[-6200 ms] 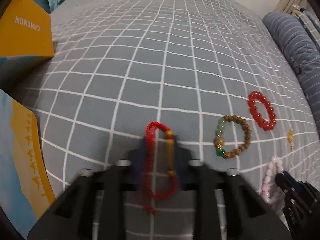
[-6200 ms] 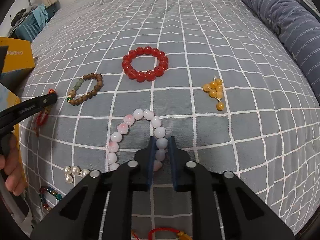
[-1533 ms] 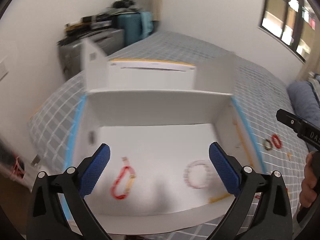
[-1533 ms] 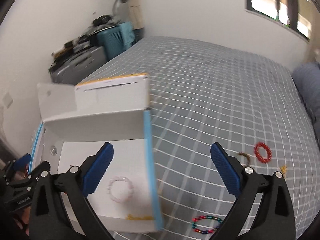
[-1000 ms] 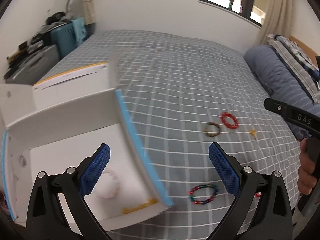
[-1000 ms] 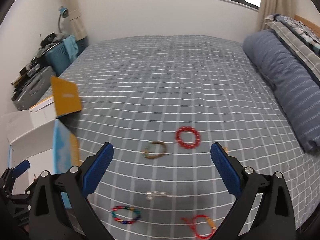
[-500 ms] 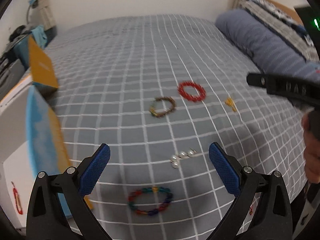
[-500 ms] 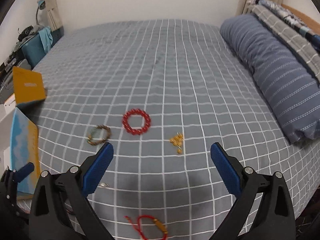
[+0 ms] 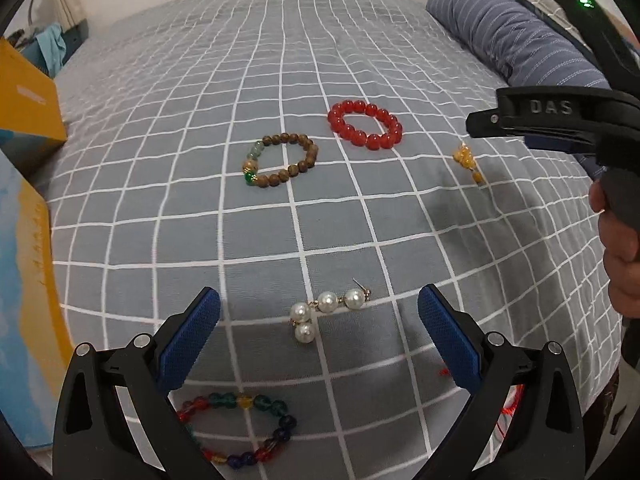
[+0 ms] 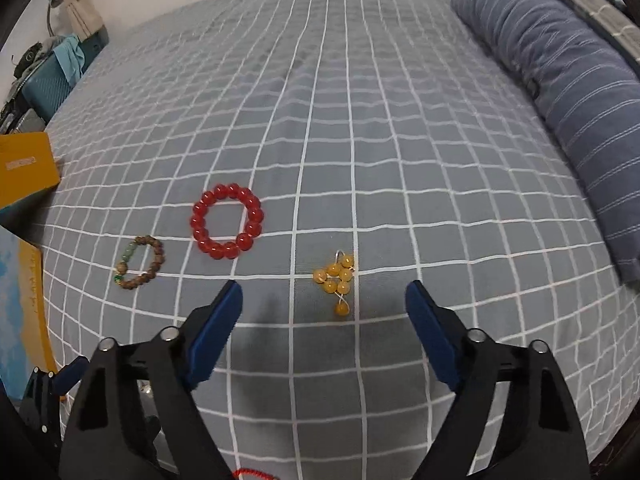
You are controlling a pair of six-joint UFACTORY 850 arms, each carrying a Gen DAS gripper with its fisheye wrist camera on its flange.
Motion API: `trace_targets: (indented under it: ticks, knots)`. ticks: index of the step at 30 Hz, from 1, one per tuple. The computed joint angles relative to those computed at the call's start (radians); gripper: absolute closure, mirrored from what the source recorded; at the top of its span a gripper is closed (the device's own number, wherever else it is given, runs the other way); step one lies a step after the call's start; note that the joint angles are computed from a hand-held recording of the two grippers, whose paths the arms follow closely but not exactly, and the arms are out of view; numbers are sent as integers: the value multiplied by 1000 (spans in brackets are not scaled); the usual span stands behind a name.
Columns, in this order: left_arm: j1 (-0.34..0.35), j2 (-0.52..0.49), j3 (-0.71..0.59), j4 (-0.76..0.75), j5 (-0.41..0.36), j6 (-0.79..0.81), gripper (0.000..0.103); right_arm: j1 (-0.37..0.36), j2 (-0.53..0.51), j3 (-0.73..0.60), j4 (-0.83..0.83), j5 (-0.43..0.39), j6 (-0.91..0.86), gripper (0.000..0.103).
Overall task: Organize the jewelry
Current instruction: 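Grasp the pearl earrings with left tool while right tool grasps amber pendant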
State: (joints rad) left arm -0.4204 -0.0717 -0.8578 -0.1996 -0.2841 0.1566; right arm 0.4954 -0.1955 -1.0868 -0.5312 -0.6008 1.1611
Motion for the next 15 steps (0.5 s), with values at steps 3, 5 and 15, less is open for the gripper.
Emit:
trace_targets:
  ticks: [3, 5, 15]
  knots:
    - [-12, -27, -8, 73, 7, -73, 6, -21, -28, -17, 36, -1, -45, 36]
    - [-15, -42, -13, 73, 7, -66, 6, -37, -49, -28, 75, -1, -82, 45]
    - [-19, -60, -24, 116, -3, -125, 18, -75, -90, -40, 210, 32, -194, 66]
